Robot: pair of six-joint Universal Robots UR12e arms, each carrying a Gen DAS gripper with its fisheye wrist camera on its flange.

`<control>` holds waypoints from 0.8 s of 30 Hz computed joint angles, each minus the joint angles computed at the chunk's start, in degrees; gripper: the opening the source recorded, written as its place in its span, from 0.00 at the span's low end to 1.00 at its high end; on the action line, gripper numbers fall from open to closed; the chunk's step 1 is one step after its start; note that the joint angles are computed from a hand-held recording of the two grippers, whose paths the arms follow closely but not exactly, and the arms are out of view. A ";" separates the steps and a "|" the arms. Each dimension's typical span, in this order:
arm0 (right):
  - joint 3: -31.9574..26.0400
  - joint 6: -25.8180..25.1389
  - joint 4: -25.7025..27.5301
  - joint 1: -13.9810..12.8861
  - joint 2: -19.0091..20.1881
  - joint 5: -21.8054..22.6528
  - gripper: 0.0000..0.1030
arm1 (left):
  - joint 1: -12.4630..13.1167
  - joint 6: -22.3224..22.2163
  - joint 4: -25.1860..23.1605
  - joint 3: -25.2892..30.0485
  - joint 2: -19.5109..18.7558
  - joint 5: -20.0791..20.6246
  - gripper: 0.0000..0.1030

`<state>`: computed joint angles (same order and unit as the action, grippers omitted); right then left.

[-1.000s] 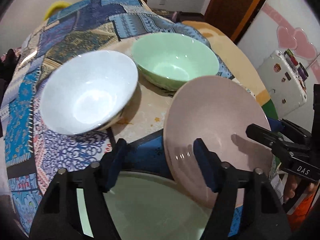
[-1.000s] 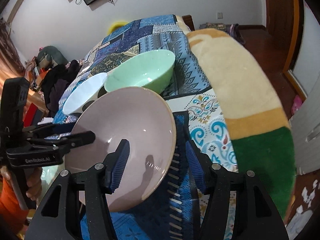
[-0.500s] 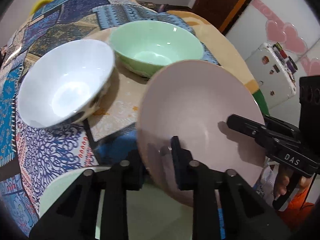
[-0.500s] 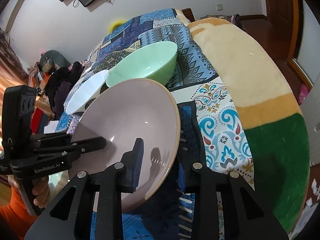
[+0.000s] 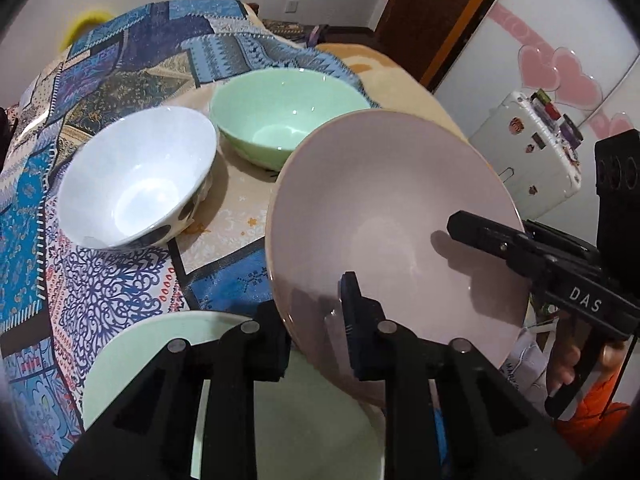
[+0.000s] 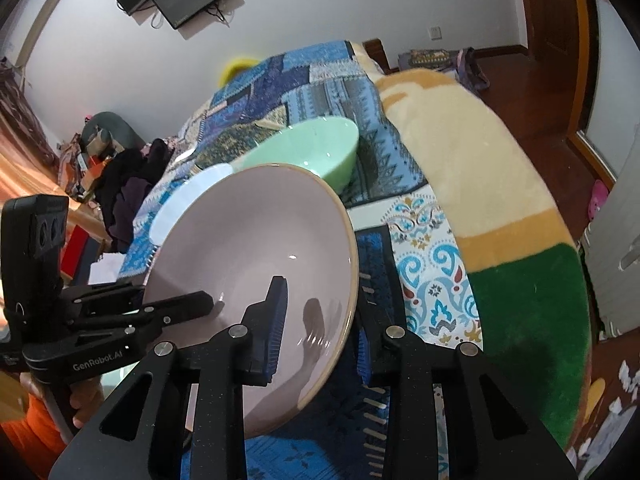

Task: Organize plates and bowls
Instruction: 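Grasp the pink bowl rim with the left gripper and lift with both, then carry the pink bowl with both grippers and lower it onto the plate stack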

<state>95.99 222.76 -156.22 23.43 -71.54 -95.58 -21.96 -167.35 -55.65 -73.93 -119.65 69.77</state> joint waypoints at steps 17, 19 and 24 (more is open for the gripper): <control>-5.81 -5.63 -0.47 2.43 2.42 -1.25 0.26 | 3.06 -3.24 7.09 -5.46 5.44 -1.36 0.21; -6.51 -6.12 -0.41 2.72 2.86 -1.07 0.26 | 3.58 -3.50 8.16 -6.54 6.28 -1.28 0.21; -8.88 -7.70 0.32 3.65 4.29 -0.43 0.26 | 5.01 -4.22 9.63 -8.85 8.16 -1.01 0.21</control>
